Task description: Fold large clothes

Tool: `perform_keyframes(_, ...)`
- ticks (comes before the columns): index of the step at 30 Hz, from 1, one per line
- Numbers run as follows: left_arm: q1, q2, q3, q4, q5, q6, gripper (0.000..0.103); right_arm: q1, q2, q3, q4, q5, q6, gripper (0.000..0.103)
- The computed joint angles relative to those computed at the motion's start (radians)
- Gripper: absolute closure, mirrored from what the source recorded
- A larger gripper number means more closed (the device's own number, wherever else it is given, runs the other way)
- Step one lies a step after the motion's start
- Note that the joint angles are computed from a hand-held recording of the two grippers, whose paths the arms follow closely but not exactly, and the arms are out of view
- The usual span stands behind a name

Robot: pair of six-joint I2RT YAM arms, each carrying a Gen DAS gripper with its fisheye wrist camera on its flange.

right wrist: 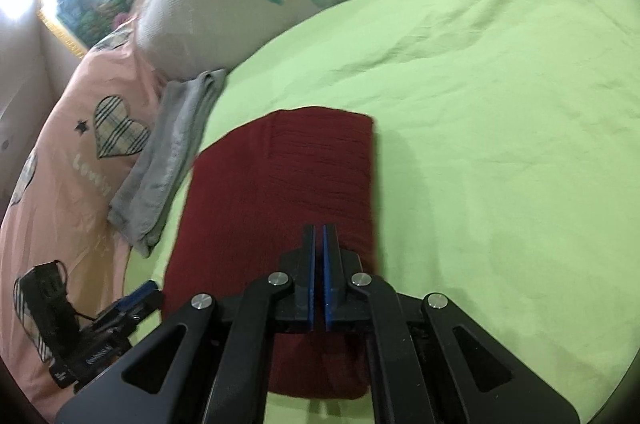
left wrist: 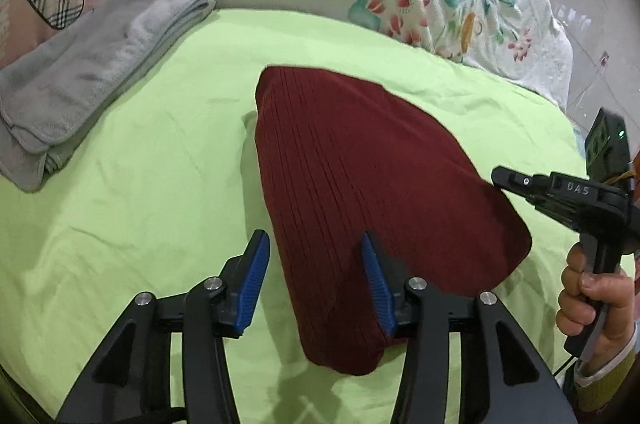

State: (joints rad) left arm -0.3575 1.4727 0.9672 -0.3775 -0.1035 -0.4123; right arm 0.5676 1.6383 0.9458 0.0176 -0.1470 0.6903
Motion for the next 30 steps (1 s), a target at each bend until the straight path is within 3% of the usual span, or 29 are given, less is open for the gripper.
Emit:
perform_keyframes(3,-0.005,0.029,0.016,-0.018,-0.021,-0.003,0.051,0.028,0.053,0.051,-0.076,0.060,-0.014,0.100)
perform_keyframes(6,-0.013,0.055,0.034,-0.032,-0.033,-0.008,0.050,0.019,0.096,0.030,-0.043,0.037,0.004,0.100)
perform_keyframes(19,-0.025,0.085,0.063,-0.065,-0.083,-0.026,0.044,0.045,0.046,0.024,-0.081,0.070,0.001,0.100)
perform_keyframes(25,-0.024,0.083,0.051,-0.053,-0.099,-0.024,0.039,0.097,-0.023,0.003,-0.106,0.096,-0.038,0.093)
perform_keyframes(30,-0.023,0.077,0.033,-0.033,-0.100,-0.023,0.034,0.111,0.028,0.020,-0.165,0.138,-0.042,0.085)
